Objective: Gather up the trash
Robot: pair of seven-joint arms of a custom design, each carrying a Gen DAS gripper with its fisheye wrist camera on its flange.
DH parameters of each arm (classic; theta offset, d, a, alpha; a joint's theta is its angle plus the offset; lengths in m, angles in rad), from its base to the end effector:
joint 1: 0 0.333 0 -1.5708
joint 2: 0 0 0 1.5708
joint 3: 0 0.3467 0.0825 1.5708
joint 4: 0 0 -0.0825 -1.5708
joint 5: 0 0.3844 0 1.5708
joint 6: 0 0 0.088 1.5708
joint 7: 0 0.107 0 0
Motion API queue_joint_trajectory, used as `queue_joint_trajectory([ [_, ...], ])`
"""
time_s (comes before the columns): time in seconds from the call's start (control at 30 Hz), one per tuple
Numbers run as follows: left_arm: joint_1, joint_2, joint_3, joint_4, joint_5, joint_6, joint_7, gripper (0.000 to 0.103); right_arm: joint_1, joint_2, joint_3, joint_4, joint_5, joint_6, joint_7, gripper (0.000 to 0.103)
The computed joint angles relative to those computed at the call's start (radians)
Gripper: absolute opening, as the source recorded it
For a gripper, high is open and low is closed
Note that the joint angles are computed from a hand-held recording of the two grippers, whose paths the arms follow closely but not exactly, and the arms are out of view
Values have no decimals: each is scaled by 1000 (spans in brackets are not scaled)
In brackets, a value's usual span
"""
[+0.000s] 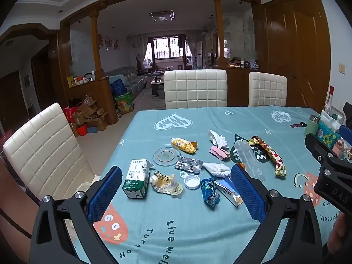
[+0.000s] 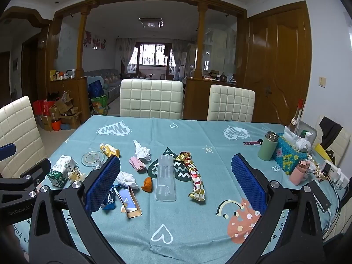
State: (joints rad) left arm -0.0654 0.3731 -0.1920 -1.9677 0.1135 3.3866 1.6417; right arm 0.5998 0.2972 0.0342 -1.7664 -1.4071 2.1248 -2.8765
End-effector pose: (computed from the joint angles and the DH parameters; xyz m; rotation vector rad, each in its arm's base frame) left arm 0.6509 -0.1674 0.4442 -1.2587 1.9010 -1.0402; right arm 0.5674 0.3596 0.4624 -1.2367 1.8735 -1.3260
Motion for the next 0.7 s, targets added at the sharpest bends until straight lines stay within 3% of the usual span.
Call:
queue_joint_trajectory([
  [0.7, 2, 0, -1, 1, 2, -2, -6, 97, 0, 0, 0, -2, -1, 2, 5, 100],
])
